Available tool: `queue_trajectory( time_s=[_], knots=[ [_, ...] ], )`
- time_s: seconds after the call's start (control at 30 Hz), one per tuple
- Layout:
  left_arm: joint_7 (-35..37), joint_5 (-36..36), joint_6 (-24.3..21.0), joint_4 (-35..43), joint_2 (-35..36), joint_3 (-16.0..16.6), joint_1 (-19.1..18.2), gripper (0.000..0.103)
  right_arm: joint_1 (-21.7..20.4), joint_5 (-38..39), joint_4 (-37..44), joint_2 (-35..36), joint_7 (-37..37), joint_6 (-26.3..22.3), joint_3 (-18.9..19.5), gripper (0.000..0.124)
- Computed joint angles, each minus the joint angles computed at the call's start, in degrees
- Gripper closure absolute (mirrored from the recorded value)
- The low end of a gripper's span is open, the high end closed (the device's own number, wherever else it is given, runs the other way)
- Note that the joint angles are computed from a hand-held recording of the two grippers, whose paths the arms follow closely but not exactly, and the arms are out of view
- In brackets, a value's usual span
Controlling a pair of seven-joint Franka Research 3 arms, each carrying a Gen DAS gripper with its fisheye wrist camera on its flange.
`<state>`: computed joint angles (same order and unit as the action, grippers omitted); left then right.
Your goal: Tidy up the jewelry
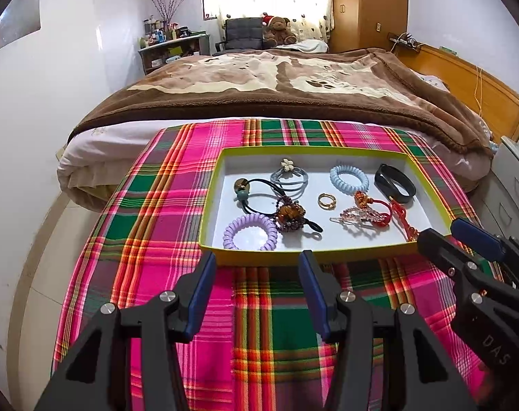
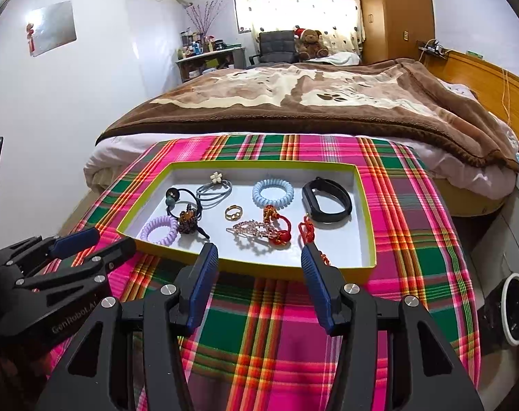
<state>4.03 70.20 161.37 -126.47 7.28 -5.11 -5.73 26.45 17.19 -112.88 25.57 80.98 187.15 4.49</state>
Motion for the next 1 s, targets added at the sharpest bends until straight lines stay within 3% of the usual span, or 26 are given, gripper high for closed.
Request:
queue_trajectory(
  time_s=[0.13, 1.0],
  knots=[
    [-0.3, -0.3, -0.3, 0.0, 0.1, 0.0, -0.1, 0.051, 1.0, 0.5, -0.2, -0.1, 0.6, -0.2, -1.3, 0.072],
    [-0.6, -1.5, 0.3, -1.1, -0.5, -0.2, -0.1, 0.051, 0.3, 0.6, -0.8, -0.4, 1.6, -0.4, -0.8, 0.072]
  ],
)
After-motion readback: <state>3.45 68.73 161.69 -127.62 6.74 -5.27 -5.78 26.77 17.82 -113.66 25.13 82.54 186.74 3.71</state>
